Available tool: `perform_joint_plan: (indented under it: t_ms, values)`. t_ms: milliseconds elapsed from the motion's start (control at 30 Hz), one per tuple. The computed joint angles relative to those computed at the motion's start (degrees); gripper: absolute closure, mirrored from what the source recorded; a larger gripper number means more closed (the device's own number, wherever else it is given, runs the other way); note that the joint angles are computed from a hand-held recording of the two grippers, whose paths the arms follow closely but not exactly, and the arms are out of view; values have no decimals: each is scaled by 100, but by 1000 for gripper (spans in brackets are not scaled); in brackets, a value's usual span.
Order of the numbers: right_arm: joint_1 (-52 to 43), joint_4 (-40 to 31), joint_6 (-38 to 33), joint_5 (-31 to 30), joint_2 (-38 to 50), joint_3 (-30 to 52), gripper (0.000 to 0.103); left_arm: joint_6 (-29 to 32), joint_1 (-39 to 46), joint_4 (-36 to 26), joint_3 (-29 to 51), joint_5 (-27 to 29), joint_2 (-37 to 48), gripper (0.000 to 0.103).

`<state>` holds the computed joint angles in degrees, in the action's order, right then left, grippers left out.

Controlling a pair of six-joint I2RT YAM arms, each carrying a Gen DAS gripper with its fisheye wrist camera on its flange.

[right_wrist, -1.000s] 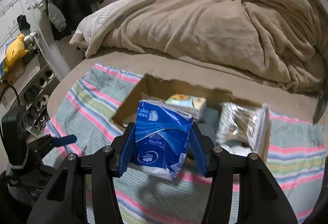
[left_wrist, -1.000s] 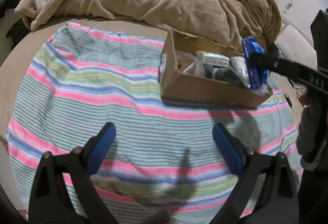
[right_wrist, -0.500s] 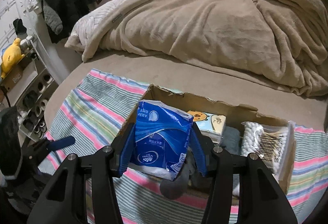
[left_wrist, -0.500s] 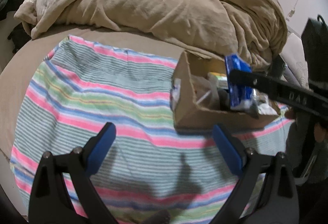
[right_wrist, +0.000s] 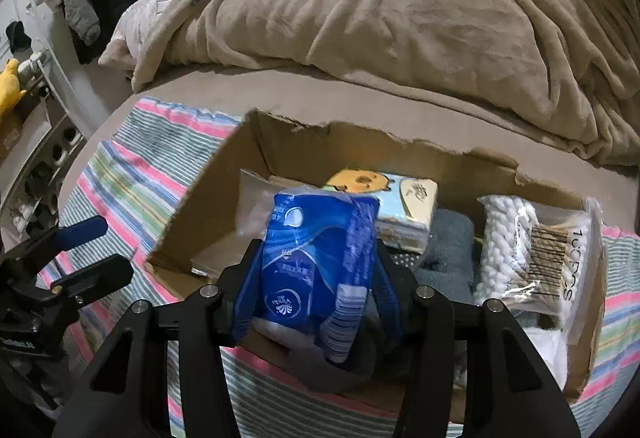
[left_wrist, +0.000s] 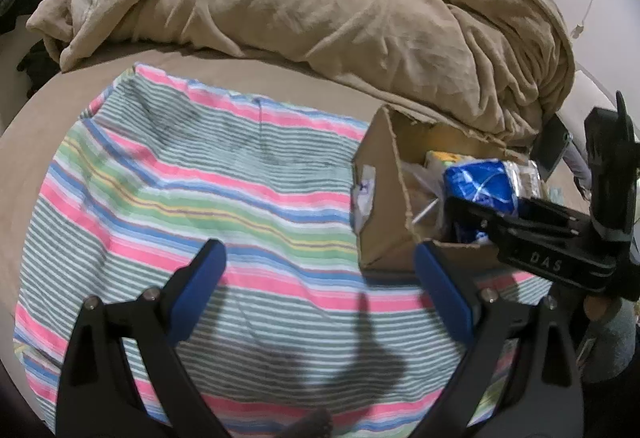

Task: Organize objects
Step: 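Carry the blue tissue packet with the right tool into the box, then open the right tool to release the blue packet and withdraw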

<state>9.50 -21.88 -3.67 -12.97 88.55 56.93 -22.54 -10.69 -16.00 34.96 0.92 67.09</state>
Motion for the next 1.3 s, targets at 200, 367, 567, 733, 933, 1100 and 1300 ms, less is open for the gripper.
perform_joint_plan:
  t_ms: [200,367,567,733,933,1100,1300]
  values:
    - [-160,71,-43,-75,-155,-140,39,-92,-218,-103,43,-120,-75,7]
    - [-270,234,-132,-175,-618,-435,29,-173,-405,-258,117,-270,-168,7]
    - [-592,-68,-248,-371,-1067,-555,29,-350,-699,-501,206,-465,-384,7]
    - [-831,-329,-370,-463,-1514,-716,29,-544,-1146,-743,340,-739,-540,7]
    - [-1013,-664,-543,-490,-2005,-885,29,-830,-1782,-941,457,-1048,-637,7]
    - [-1163,-939,-606,-533,-2385,-975,29,-1058,-2228,-1132,575,-1289,-692,7]
    - [-1537,-1453,-706,-718,-2874,-1023,29,-1478,-2803,-1475,679,-1760,-857,7]
